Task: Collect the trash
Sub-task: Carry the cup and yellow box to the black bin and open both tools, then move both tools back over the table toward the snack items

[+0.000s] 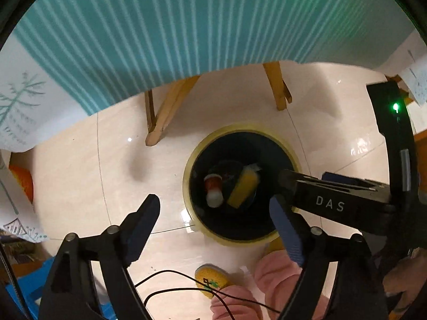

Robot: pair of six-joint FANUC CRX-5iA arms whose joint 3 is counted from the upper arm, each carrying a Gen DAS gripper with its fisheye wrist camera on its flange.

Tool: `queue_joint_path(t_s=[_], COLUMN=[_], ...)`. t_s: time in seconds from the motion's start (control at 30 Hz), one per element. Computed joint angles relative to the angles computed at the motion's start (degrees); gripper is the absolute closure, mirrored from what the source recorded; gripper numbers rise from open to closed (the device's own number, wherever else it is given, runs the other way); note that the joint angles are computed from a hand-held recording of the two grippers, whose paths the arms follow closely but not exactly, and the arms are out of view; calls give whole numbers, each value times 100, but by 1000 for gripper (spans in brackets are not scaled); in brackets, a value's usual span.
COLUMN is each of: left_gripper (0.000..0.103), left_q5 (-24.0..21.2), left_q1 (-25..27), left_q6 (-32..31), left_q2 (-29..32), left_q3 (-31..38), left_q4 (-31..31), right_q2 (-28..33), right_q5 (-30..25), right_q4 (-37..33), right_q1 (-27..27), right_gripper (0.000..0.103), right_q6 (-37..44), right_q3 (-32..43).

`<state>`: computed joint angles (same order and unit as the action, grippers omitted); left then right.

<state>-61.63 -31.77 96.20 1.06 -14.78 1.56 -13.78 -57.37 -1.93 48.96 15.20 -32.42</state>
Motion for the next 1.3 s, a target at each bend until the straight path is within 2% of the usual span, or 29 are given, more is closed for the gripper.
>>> queue_joint_path(t_s=[0.13, 0.27, 0.43, 0.63, 0.77, 0.9, 1.0, 1.13, 1.23, 1.3], left_gripper=[19, 19, 19, 19, 19, 19, 19, 19, 19, 19], left_q5=[-188, -578, -1191, -2061, -2630, -2865, -2849, -2882, -3277, -3391], left_q1=[10, 45, 113, 361, 456, 629, 754, 941, 1030, 1050], left_q6=[154, 267, 249, -158, -438, -606, -773, -847, -826, -810], left_q2=[-103, -269, -464, -659, -609, -466, -325, -67, 385, 620], left_q3=[223, 564, 1103, 2038, 2901, 3586, 4078, 4648, 5438, 5715], left_q4=[-91, -135, -74, 163, 147, 271, 219, 229, 180, 134], right_q2=[-189, -463, -884, -1033, -832, -528, -268, 93, 293, 438], right_q5=[-182, -534, -1269, -2441, -3085, -3578, -3817, -3924, -3879, -3756], right_q4=[185, 403, 688, 1184, 1576, 2033, 2433, 3058, 3276, 3285], right_q1=[144, 383, 731, 1338, 1691, 1885, 1951, 1873, 1647, 1409], right_gripper=[26, 26, 26, 26, 26, 26, 26, 26, 26, 26], right_q6=[-211, -362, -605, -920, -884, -680, -453, 62, 452, 734], right_q3=[-18, 72, 407, 1434, 2271, 3103, 3587, 4102, 4441, 4672])
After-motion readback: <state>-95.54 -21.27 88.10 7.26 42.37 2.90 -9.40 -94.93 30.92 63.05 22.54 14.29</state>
